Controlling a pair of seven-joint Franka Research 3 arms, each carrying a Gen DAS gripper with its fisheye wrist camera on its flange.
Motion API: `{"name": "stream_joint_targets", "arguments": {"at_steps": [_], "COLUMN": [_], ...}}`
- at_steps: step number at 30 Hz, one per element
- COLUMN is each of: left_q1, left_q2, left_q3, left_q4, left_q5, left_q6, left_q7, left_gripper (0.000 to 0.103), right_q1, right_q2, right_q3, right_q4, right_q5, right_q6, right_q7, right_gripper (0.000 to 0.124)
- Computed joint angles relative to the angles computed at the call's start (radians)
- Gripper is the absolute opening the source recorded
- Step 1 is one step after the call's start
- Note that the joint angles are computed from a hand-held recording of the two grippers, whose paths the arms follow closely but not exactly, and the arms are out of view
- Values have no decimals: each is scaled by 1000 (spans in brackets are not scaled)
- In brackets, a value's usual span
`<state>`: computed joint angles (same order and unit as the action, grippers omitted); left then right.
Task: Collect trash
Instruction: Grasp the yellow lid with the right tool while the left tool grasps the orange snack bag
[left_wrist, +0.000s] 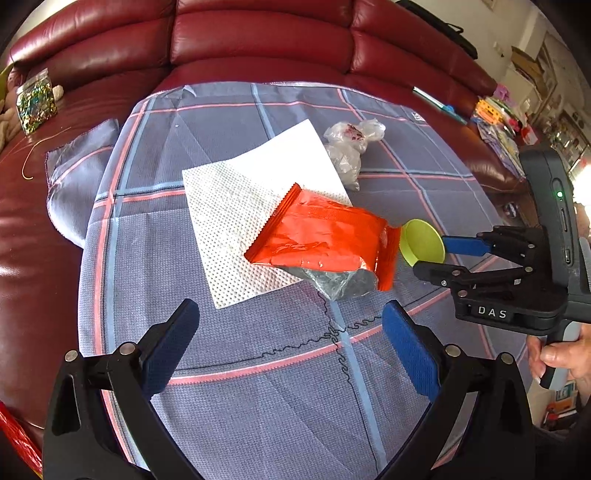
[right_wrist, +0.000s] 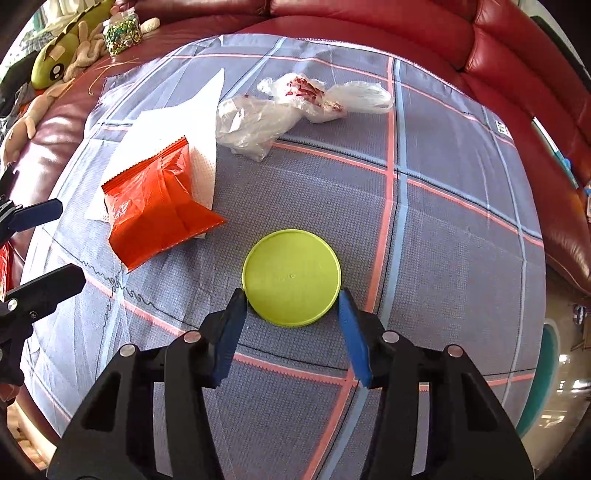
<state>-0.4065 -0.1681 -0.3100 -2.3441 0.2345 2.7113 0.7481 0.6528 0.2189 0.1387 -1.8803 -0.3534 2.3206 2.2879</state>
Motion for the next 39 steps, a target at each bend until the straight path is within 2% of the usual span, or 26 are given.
{"name": "stream_joint_targets", "arguments": {"at_steps": [5,11,15,19,21,22,24,25,26,29,34,39], "left_q1": [-8,-14,-24,-29,-33,-34,-42,-43,-44,-48,-55,-68], "left_q2": [51,175,235,249,250,251,247,243,240,222,204,186], "left_q3": [-7,-14,-9,-1,0,-1,0,-1,-1,-2,-12,-27], "left_q4": [64,192,248,254,258,261,265,265,266,265,278,291], "left_q5": [10,47,112,141,160,162,200,204,210,245,280,304], "left_q6": [4,-71,-114,-85,-86,-89,-100,-104,-110,-118,-159,-173], "left_q7": [32,69,35,1,-19,-19,-51,-57,-69,-122,-183,-226], "left_gripper": [99,99,99,98,87,76,63,48,39,24,16,16], "right_q1": [-24,-64,-87,-106,-113,-117,-123,-126,-129,-139,-159,-188], "right_q2": [-69,-141,-172,-191,-199,-205,-213,-218,-224,-246,-296,-371], "right_q3": [2,15,26,34,37,38,41,42,43,46,55,68], "right_q4": [-71,-142,-182,-212,-224,-232,-244,-252,-259,-286,-334,-390], "right_q5": [25,28,32,48,52,57,61,64,67,76,80,89], "right_q6": [32,50,64,81,89,96,104,109,114,128,147,159], "right_q7": [3,25,27,20,19,17,16,15,14,15,21,21], "right_gripper": [48,48,48,48,48,48,48,48,48,48,48,48]}}
